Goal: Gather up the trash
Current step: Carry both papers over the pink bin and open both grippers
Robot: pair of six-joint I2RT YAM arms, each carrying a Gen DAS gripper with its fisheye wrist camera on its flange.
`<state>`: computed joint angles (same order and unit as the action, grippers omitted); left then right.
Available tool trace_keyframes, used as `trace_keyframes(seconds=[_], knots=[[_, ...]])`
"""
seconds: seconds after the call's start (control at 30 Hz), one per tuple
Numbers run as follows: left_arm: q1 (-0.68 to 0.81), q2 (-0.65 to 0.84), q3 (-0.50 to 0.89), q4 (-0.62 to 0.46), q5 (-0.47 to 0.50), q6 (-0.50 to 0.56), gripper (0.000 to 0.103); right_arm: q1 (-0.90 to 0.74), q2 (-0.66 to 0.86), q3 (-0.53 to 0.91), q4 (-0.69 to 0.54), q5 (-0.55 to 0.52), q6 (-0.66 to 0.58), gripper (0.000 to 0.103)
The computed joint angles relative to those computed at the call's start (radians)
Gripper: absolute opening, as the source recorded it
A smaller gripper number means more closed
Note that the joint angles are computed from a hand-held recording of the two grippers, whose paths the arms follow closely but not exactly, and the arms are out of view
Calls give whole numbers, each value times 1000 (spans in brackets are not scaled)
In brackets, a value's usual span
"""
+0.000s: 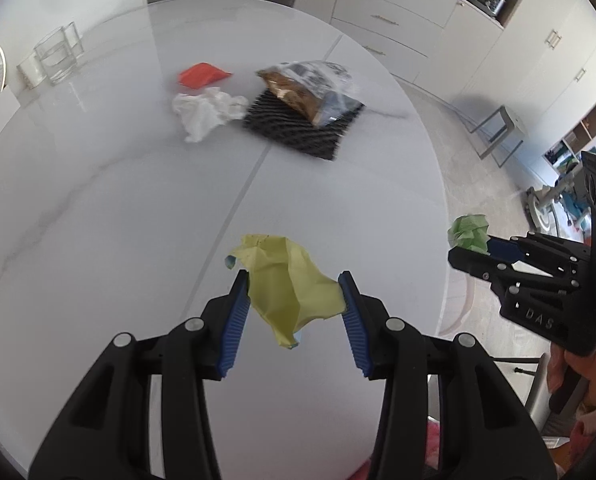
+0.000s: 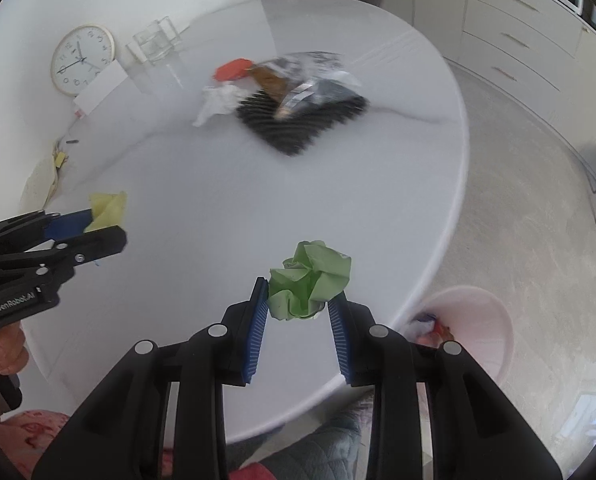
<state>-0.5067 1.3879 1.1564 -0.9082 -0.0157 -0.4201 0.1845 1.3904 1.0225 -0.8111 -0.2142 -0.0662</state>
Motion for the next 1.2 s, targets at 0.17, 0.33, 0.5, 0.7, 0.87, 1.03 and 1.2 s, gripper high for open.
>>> trace_keyframes(seconds=[0.17,0.33,0.5,0.7,0.87,1.03,1.2], knots=[[-171,72,74,-8,-24,-119,44,-286,-30,-83,-26,-38,-185,32],[-300,168,178,-25,-56,-194,44,-488,62,-117,14,-43,-341,36],[-377,270,296,-64,-82,-243,44,-557,134,-133,66,13,-424,98],[-434,388,424,-84,-81,-279,44,-672,157,-98,30,-18,-517,100],[-482,517,568,-97,-62,-279,44,-794,189,-32,2,-28,-596,100],[-518,687,757,-113,-18,-259,44,-918,203,41,-39,-47,-674,100],[-547,904,1048,-211,5,-253,83,-1035,254,142,-90,-73,-746,100]])
